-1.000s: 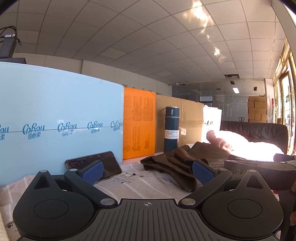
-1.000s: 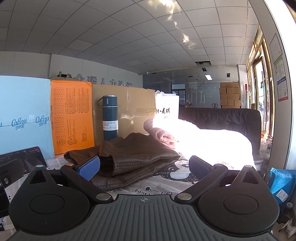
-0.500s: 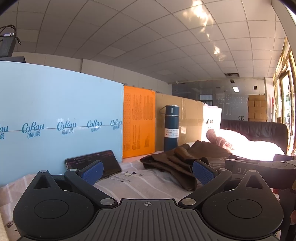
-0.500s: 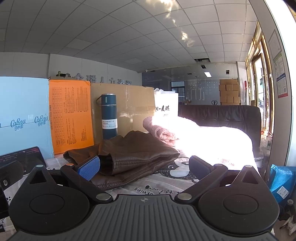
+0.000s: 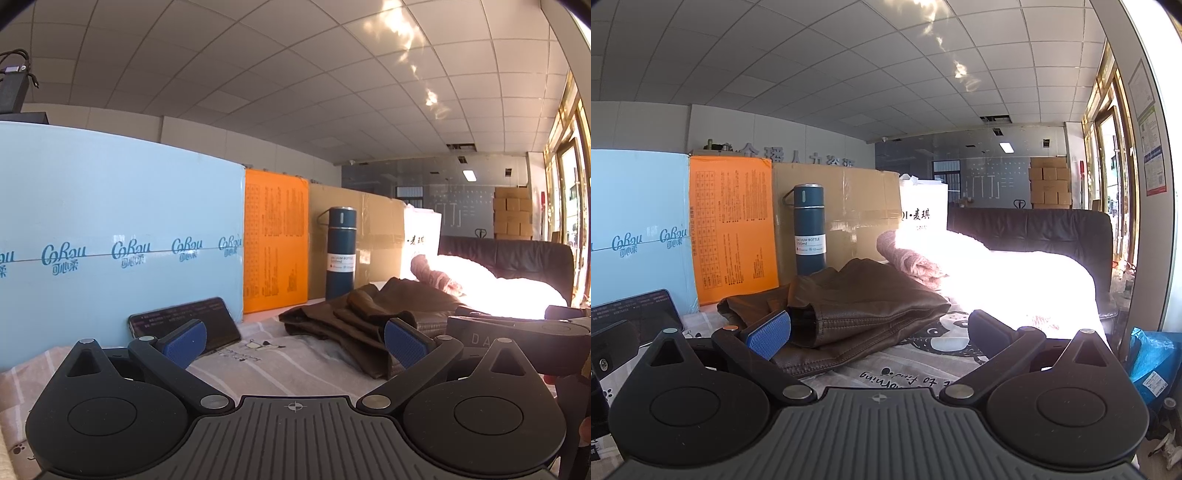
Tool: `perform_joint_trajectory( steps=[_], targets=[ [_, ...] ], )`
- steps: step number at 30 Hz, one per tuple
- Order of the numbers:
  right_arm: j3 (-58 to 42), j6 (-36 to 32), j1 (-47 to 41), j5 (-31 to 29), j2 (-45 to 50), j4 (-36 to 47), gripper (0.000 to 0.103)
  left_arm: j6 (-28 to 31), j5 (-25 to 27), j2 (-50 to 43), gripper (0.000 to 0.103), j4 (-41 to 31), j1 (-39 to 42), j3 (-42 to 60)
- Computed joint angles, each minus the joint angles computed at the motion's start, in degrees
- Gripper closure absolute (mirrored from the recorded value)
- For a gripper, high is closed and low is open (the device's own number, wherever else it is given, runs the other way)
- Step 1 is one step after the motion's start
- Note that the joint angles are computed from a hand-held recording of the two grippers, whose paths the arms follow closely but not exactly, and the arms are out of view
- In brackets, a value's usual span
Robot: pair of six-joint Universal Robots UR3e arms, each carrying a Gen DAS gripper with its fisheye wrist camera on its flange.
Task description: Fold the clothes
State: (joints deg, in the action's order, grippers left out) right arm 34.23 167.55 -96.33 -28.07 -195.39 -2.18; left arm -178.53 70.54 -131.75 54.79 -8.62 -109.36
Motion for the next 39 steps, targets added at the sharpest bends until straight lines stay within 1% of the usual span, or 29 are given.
perform_joint_trajectory(
  steps=[10,16,21,28,34,39],
  targets=[
    [-6.7,-1.7,-0.7,-1.5,3.5,5.0,0.000,1.0,0.8,0.7,0.000,-3.6,-0.5,0.7],
    [-9.0,-1.0,-0.9,-2.9,4.4,5.9,0.000,1.7,1.0,0.8,0.000,-5.0,-0.9,1.2],
    [-9.0,-0.3,-0.9,-3.8,4.3,5.4,0.000,1.6,1.1,0.9,0.000,-4.5,-0.9,0.9],
    [-12.2,0.9,-0.9,-4.7,5.3,4.9,0.000,1.9,1.4,0.6,0.000,-3.3,-1.1,0.8],
    [-16.2,-0.7,-1.3,-5.0,7.5,8.6,0.000,2.7,1.7,0.7,0.000,-3.4,-1.4,1.0],
    [-18.1,-1.2,-1.4,-5.1,8.4,9.7,0.000,3.0,1.7,0.7,0.000,-3.0,-1.4,0.7]
  ],
)
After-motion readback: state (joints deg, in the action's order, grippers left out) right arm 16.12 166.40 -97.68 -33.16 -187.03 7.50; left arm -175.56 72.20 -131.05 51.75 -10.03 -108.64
